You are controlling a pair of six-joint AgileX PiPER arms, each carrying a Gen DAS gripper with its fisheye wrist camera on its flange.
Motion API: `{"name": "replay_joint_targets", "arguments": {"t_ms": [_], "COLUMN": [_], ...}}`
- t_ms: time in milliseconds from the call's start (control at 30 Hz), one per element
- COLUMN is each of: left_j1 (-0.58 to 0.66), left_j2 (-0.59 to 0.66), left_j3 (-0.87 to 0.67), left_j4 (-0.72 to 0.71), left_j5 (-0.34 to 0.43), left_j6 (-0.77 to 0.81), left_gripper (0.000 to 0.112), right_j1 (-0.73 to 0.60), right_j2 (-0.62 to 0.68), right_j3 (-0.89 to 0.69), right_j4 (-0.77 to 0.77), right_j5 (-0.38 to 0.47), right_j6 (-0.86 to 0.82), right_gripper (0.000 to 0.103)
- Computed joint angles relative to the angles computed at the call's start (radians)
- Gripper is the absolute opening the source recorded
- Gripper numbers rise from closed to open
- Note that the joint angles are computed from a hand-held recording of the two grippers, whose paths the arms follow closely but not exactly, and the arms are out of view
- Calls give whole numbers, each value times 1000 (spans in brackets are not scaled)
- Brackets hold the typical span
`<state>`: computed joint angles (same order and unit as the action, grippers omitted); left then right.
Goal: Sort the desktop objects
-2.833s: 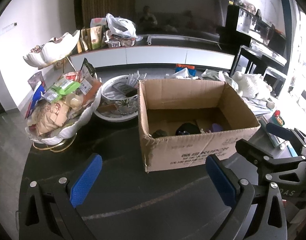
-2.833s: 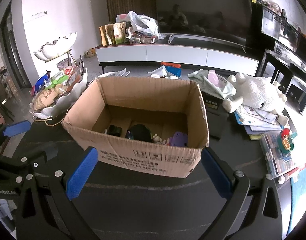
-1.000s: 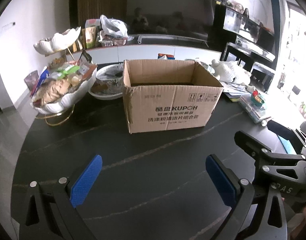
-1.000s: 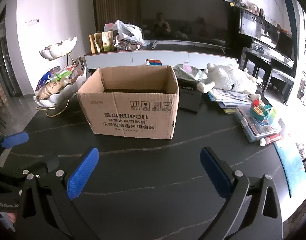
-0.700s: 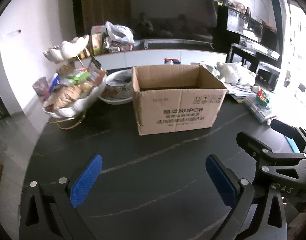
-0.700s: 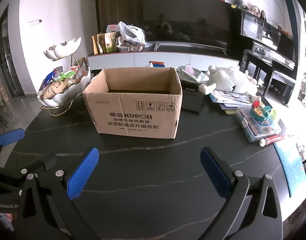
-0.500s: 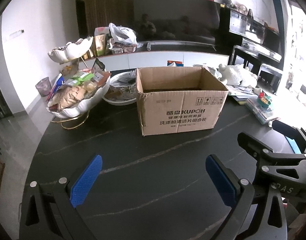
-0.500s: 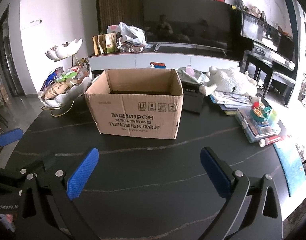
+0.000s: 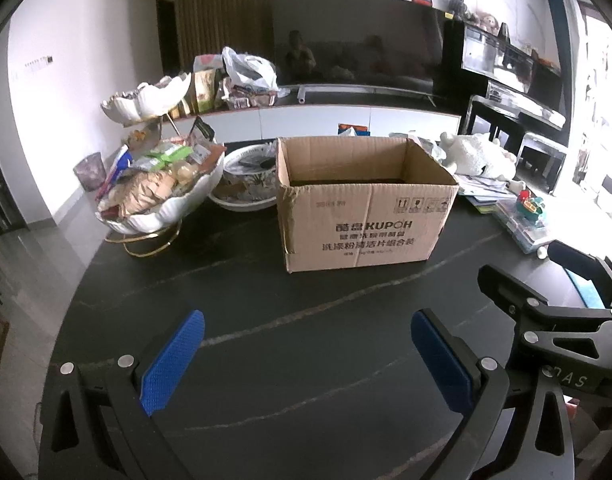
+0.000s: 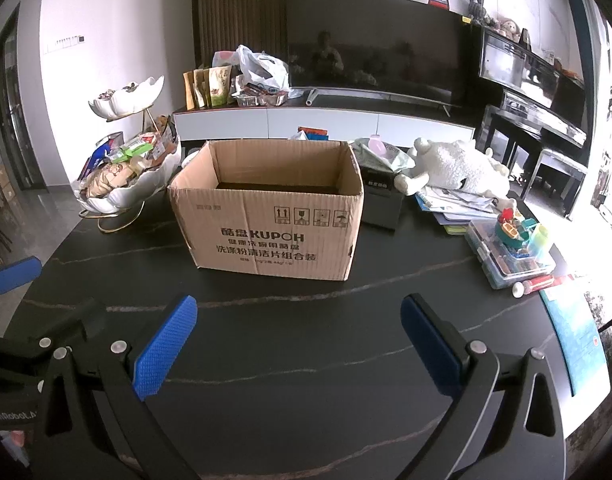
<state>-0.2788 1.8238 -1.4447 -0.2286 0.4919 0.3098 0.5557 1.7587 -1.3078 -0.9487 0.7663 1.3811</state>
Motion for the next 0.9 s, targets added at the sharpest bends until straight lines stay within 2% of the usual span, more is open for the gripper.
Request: {"name": "replay_joint_targets", "arguments": {"t_ms": [100,433,633,900], "left_j1": [5,-1,10,-1], "left_j2": [8,-4,4,1], "left_j3": [-10,4,-3,2], "left_j4": [-21,0,-56,-9], "left_j5": [16,-5,9,-7], "left_j6": [17,2,46,10], "left_gripper": [102,102,102,102], "right_j1": [1,2,6,4], "right_j2": [0,-1,-4,1], "right_j3": [-2,-7,-8,-13], "right_j4": [2,5,1,12], "right_j5": [4,12,23,27], "right_j6": [-4,-12,-13,-27], "right_gripper": [101,101,101,101]}}
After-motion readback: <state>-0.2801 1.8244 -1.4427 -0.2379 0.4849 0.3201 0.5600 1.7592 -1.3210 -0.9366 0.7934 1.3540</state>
